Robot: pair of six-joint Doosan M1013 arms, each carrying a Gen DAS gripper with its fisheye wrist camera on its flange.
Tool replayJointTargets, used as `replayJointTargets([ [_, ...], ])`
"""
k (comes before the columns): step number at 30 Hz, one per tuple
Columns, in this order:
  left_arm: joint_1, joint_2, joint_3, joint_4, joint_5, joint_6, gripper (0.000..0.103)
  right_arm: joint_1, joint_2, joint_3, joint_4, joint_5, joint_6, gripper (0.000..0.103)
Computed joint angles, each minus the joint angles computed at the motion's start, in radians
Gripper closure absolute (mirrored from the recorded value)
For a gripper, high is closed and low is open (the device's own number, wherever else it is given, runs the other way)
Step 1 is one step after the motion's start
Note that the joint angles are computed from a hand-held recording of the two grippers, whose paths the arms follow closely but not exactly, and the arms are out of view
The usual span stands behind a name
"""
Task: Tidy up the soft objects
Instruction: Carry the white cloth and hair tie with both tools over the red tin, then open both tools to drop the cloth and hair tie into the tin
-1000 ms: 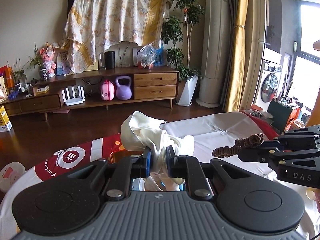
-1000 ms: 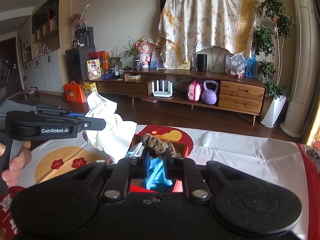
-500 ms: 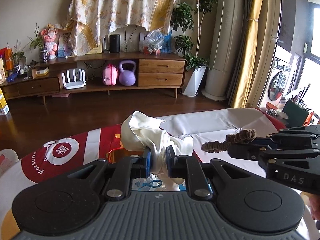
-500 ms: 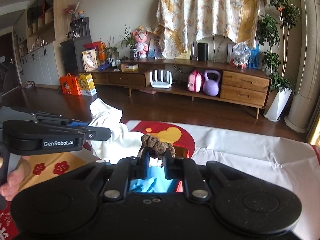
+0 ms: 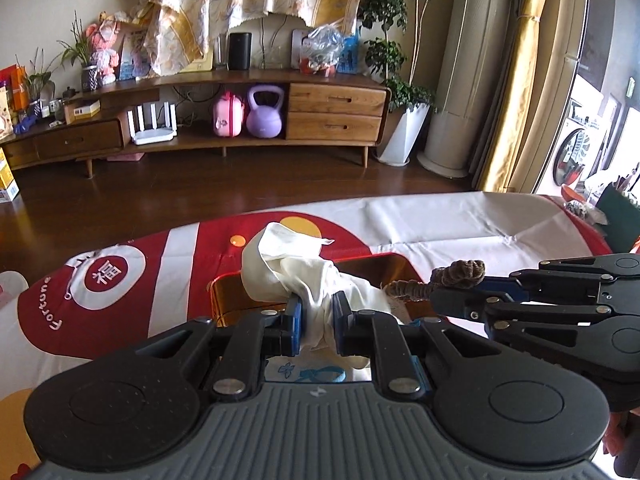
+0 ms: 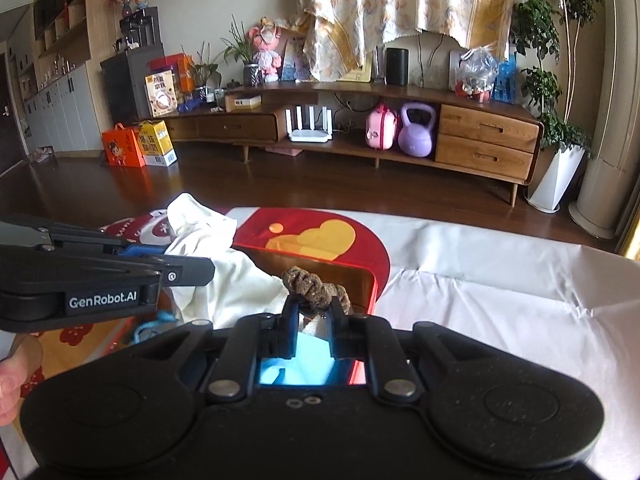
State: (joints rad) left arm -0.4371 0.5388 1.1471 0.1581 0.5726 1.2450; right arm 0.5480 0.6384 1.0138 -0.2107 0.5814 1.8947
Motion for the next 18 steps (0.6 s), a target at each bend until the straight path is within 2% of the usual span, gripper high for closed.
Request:
replayJointTargets([
  [14, 0.007, 0.050, -0.037, -0.030, 0.064, 0.031, 0.088, -0.004, 0.037, -0.037, 0.032, 0.066, -0.033, 0.088],
  [18, 0.005, 0.050, -0.033, -0.031, 0.070, 0.039, 0.088, -0.005, 0.040, -0.044, 0.034, 0.084, -0.034, 0.082],
])
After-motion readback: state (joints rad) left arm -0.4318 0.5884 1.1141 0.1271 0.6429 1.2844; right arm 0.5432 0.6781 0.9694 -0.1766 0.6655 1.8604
